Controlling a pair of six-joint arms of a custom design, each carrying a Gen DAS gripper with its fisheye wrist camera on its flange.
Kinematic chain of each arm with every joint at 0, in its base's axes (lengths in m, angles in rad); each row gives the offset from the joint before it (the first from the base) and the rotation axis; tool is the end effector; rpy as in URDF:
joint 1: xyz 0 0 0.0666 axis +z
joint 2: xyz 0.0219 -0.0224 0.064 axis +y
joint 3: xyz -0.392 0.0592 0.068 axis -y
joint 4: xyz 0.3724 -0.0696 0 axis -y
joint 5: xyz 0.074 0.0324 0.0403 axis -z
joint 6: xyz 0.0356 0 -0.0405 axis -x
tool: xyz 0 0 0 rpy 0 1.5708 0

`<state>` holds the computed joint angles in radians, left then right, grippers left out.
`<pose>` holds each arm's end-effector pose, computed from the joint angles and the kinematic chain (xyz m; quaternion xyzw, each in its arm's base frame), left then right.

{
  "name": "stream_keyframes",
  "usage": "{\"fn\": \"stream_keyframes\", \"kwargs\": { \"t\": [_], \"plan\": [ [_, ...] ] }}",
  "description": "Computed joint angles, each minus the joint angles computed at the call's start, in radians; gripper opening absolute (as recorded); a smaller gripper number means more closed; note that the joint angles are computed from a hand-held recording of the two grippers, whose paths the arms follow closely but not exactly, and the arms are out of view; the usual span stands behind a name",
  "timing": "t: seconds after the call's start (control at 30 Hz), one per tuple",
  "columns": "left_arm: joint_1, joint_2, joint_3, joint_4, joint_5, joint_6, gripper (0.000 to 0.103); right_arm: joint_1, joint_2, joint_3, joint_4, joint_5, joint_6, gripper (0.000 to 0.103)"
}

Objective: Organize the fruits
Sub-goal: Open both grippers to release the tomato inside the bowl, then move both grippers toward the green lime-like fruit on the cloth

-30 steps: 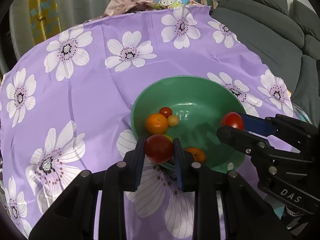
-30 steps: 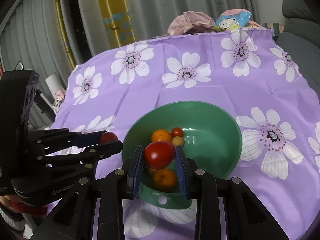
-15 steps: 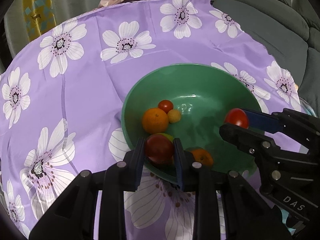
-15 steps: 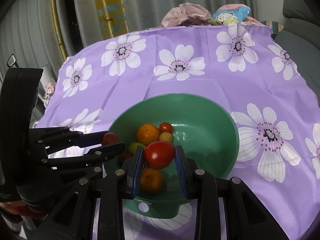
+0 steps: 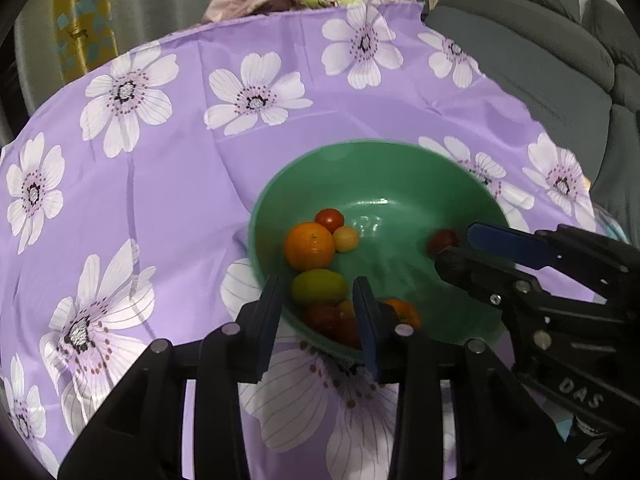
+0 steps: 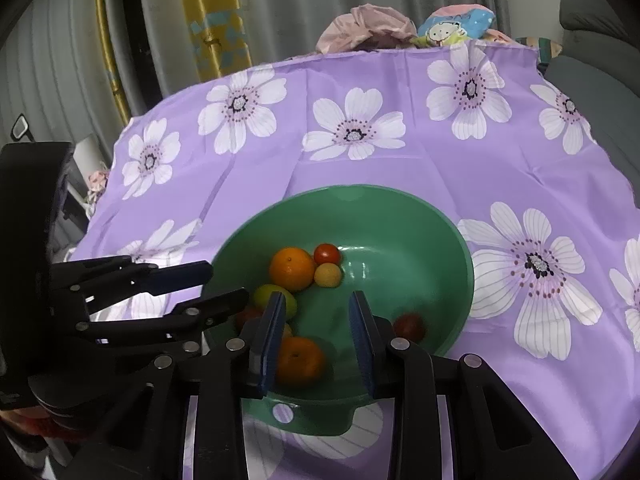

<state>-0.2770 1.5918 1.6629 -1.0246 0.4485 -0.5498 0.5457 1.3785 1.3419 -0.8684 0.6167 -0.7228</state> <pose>0.5063 -0.1604 0.4609 0.4350 0.8235 -0.1696 0.3222 0.3950 0.2153 0.4336 0.1784 0.8882 -0.0465 0.4208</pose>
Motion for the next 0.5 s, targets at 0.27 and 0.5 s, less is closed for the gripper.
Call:
{"fn": "stream_keyframes", "kwargs": {
  "t": [0.27, 0.5],
  "plan": [
    [0.092, -0.046, -0.028, 0.007, 0.008, -0.003, 0.037, 0.04, -0.001, 0.016, 0.011, 0.015, -0.008, 0.033],
    [0.177, -0.086, -0.088, 0.032, -0.046, -0.023, 0.038, 0.077, 0.012, 0.03, 0.074, -0.052, 0.023, 0.033]
  ]
}}
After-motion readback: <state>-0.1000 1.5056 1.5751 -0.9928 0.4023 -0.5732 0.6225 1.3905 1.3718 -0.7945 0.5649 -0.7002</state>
